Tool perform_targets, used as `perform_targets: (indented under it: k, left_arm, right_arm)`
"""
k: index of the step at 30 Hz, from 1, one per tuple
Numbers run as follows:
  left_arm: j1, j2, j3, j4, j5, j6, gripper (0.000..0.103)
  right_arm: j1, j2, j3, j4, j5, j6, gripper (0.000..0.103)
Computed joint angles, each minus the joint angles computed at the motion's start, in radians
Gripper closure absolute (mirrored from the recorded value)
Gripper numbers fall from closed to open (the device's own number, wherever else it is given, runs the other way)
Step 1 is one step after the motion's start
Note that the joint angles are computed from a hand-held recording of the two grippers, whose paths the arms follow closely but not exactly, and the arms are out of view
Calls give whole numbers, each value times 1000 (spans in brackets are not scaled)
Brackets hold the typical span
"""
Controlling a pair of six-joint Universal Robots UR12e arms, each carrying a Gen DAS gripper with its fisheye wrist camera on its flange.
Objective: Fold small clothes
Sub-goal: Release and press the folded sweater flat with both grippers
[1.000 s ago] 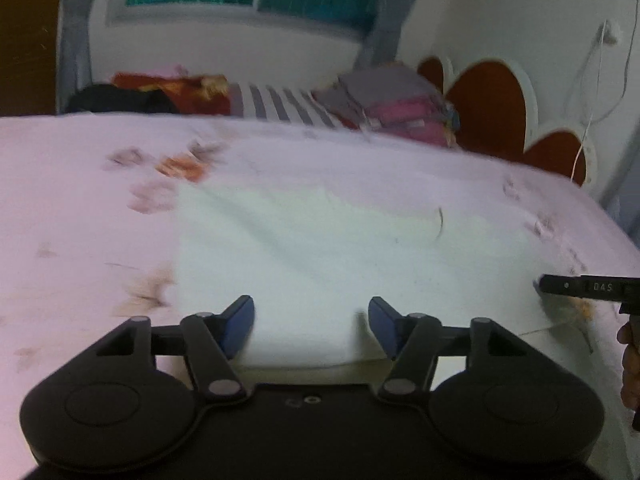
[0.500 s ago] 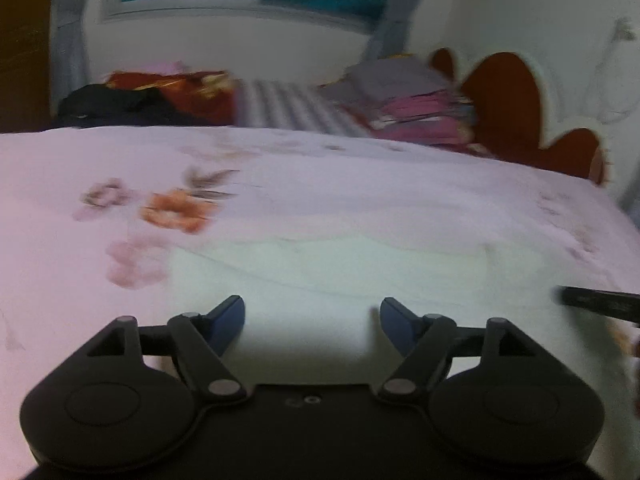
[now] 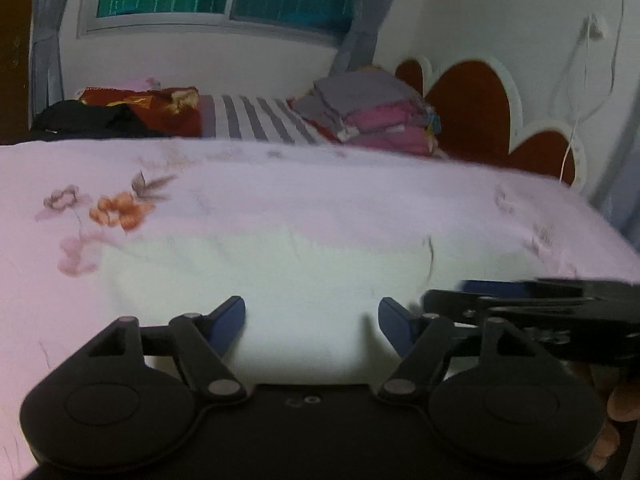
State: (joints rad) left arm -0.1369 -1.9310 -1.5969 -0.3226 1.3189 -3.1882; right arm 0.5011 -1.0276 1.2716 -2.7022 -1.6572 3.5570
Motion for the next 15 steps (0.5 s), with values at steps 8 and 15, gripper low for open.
perform_targets:
  k: [8, 15]
  left_arm:
    - [46, 72, -111, 24, 79, 28, 35]
    - [19, 98, -122, 87, 70, -11, 37]
  right_arm:
    - [-22, -77, 111, 95, -175, 59, 74]
    - [-20, -148, 185, 22, -152, 79, 74]
